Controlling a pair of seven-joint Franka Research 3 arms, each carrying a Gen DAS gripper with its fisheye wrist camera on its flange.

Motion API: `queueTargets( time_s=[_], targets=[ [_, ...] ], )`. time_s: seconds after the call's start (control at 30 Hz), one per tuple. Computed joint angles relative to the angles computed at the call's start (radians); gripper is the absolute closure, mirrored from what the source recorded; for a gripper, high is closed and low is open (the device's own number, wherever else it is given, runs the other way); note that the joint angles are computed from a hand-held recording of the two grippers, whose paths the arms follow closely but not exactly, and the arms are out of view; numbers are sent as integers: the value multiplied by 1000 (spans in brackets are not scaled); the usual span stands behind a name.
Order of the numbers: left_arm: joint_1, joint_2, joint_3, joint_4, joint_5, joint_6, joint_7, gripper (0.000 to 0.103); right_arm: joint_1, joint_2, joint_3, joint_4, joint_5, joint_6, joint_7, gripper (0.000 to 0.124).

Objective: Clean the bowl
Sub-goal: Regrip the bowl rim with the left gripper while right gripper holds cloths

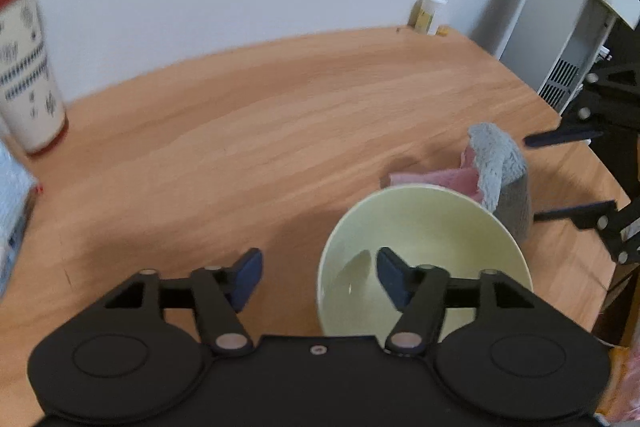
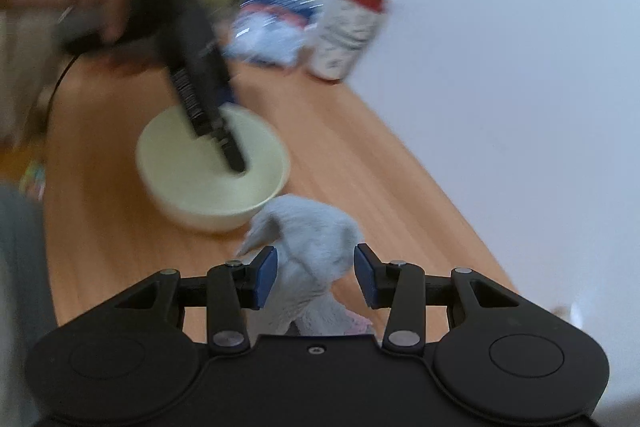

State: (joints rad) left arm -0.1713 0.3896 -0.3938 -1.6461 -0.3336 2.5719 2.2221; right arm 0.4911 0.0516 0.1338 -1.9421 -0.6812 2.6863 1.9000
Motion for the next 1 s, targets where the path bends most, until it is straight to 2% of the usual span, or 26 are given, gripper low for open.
queueTargets(
  time_s=[0.1, 0.27, 0.33, 0.37, 0.53, 0.57, 0.63, 0.67, 0.73, 0.77, 0.83, 0.97, 1.0],
  targets=[
    [0, 14, 1, 26, 10, -34, 13, 33, -7, 39, 8, 46, 128, -32, -228, 76],
    [-33, 98, 24, 173, 102, -183, 25, 33, -10, 114, -6, 116, 226, -47, -534, 76],
    [-39, 127, 29, 227, 117, -240, 19, 33, -18, 134, -3, 139, 312, -75, -655, 72],
    [-40, 139, 31, 251, 120, -269, 13, 36, -28, 152, 2, 168, 371, -115, -735, 65],
    [-82, 224, 59, 439, 175, -450, -51, 46, -41, 210, -11, 251, 523, -192, -896, 64],
    [-95, 242, 65, 481, 194, -490, -61, 57, -48, 224, -8, 281, 572, -227, -921, 64],
    [-108, 274, 65, 553, 206, -566, -62, 73, -62, 233, -6, 307, 649, -288, -966, 65],
    [-119, 301, 67, 610, 215, -623, -65, 73, -75, 238, -3, 322, 707, -325, -979, 66],
    [-134, 323, 73, 662, 228, -681, -61, 72, -84, 245, -13, 336, 771, -371, -950, 75],
    [-139, 328, 75, 674, 233, -702, -57, 69, -76, 240, -24, 325, 758, -371, -930, 79],
    [-147, 319, 83, 664, 243, -706, -60, 69, -63, 233, -37, 315, 733, -373, -885, 81],
    [-162, 376, 96, 786, 239, -823, -144, 69, -33, 221, -65, 300, 717, -368, -590, 94],
    [-158, 376, 96, 787, 232, -826, -152, 69, -33, 212, -66, 284, 721, -357, -529, 95]
  ],
)
